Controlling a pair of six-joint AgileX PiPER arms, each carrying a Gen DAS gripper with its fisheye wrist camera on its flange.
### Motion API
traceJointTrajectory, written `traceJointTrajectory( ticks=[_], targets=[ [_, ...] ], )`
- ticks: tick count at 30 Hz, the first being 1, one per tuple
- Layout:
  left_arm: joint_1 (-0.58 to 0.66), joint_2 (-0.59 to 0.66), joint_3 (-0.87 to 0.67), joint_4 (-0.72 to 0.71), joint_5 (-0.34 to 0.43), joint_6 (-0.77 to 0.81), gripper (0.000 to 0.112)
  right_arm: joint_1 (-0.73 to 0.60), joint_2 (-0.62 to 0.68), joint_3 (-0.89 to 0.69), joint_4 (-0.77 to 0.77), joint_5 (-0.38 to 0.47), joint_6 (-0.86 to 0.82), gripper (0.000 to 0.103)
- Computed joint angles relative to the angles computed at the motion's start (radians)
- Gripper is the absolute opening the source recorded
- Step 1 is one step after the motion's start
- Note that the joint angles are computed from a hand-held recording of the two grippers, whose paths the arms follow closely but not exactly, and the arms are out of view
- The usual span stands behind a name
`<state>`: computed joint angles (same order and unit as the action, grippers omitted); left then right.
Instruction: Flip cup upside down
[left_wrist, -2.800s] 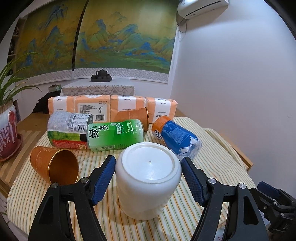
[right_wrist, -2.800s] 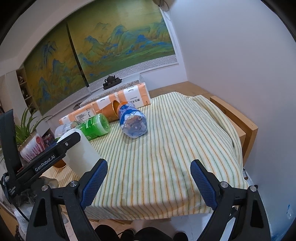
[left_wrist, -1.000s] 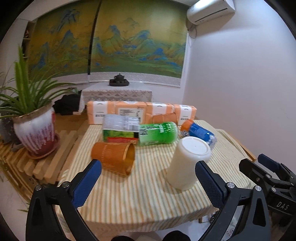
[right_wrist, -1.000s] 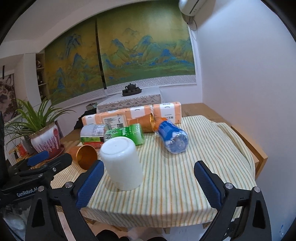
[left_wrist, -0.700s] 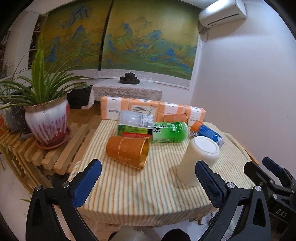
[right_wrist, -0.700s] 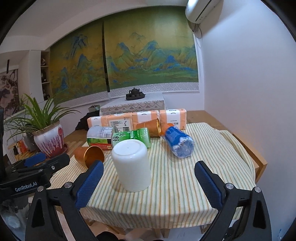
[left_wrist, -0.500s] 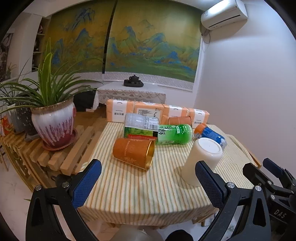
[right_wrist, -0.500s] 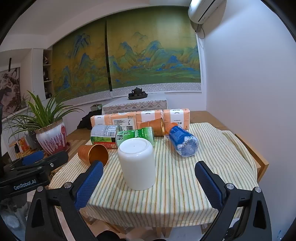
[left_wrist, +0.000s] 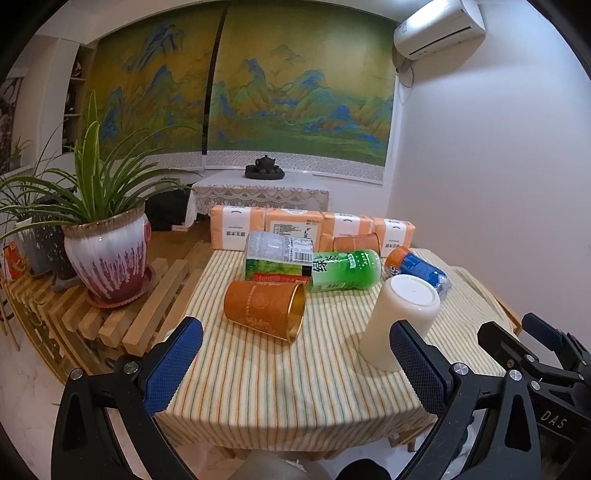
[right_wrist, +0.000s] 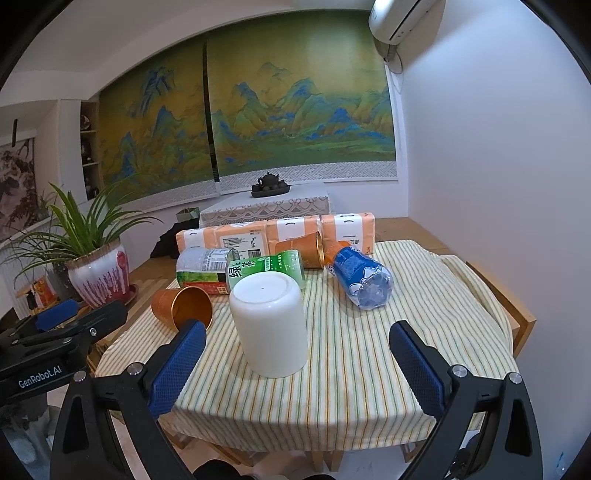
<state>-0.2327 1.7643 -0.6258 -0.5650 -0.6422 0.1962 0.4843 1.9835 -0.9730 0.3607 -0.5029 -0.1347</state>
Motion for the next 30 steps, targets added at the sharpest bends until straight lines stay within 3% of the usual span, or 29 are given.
traceJointTrajectory(
  ticks=[30],
  targets=[
    [-0.001,0.014,-0.019,0.003,0.000,0.014,0.103,-0.013,0.010,-0.017,-0.013,0.019,0.015,0.098]
  ],
)
